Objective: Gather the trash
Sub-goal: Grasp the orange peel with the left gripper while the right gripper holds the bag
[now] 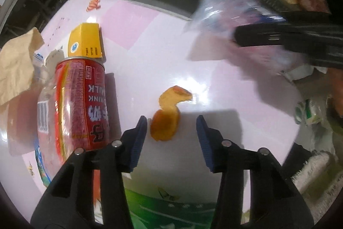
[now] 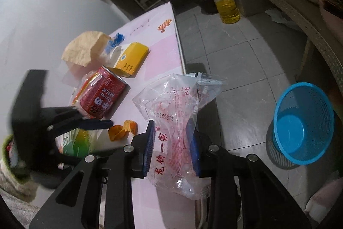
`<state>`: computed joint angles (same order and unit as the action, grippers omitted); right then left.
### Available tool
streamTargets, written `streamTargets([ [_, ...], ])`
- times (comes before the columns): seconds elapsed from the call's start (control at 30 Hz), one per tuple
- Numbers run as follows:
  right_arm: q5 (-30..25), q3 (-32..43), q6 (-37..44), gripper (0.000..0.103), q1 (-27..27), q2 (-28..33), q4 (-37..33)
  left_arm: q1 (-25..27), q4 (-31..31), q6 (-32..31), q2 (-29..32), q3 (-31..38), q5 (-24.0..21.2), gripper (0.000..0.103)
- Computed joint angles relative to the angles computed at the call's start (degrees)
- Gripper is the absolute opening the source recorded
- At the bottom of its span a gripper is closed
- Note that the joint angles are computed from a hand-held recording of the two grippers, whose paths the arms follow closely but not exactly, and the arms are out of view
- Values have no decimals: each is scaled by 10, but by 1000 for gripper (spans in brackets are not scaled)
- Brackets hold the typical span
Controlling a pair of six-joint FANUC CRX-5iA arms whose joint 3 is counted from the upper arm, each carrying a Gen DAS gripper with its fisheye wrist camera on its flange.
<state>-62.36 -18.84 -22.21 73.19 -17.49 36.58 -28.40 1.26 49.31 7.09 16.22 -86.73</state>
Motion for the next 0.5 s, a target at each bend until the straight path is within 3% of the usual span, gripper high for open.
streamTargets([
  [0.1,-9,-25,-47,30,23,-20,31,-6,-10,11,9,15,-4,40],
  [0.27,-27,-55,-109,30,52,-42,58,-12,-15,17,13,21,0,18],
  [0.5,-64,-96,-196,30,97,-77,96,-1,8,43,22,34,-10,11],
])
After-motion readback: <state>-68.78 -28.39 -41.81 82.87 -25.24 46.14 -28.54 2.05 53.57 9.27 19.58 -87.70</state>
